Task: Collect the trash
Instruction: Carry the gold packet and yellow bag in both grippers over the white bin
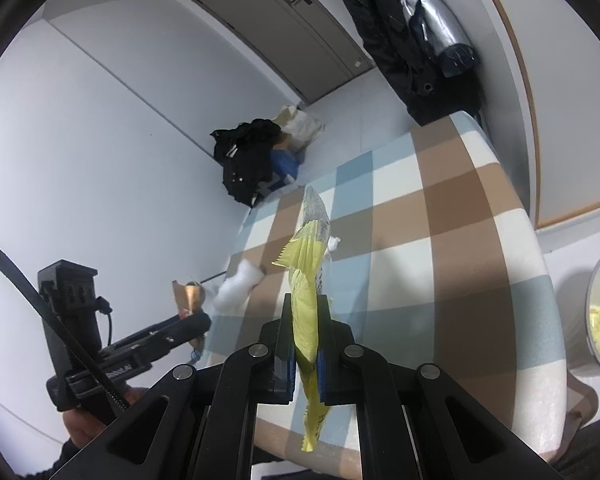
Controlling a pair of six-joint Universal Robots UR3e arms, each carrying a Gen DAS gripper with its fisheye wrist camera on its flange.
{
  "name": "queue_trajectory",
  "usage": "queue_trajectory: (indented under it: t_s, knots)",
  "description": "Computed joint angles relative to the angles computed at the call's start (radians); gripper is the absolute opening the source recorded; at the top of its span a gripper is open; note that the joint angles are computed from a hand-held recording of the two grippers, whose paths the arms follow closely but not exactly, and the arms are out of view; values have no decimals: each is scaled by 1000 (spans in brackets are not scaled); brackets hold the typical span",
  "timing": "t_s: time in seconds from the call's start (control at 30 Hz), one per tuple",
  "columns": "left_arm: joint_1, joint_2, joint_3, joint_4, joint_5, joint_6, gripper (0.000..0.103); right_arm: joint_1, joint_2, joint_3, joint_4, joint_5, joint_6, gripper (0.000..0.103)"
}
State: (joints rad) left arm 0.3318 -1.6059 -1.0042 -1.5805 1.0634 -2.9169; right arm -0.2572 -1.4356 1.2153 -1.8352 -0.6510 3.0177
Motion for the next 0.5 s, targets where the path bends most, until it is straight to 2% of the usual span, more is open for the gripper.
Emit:
queue_trajectory:
  t_s: [0.2, 0.5]
  knots:
    - [20, 26, 14, 9, -25, -5, 40, -17, -35, 1, 3, -8, 25, 7]
    - [-56, -38, 168, 5, -23, -47, 40, -130, -109, -48, 103, 58, -41, 7]
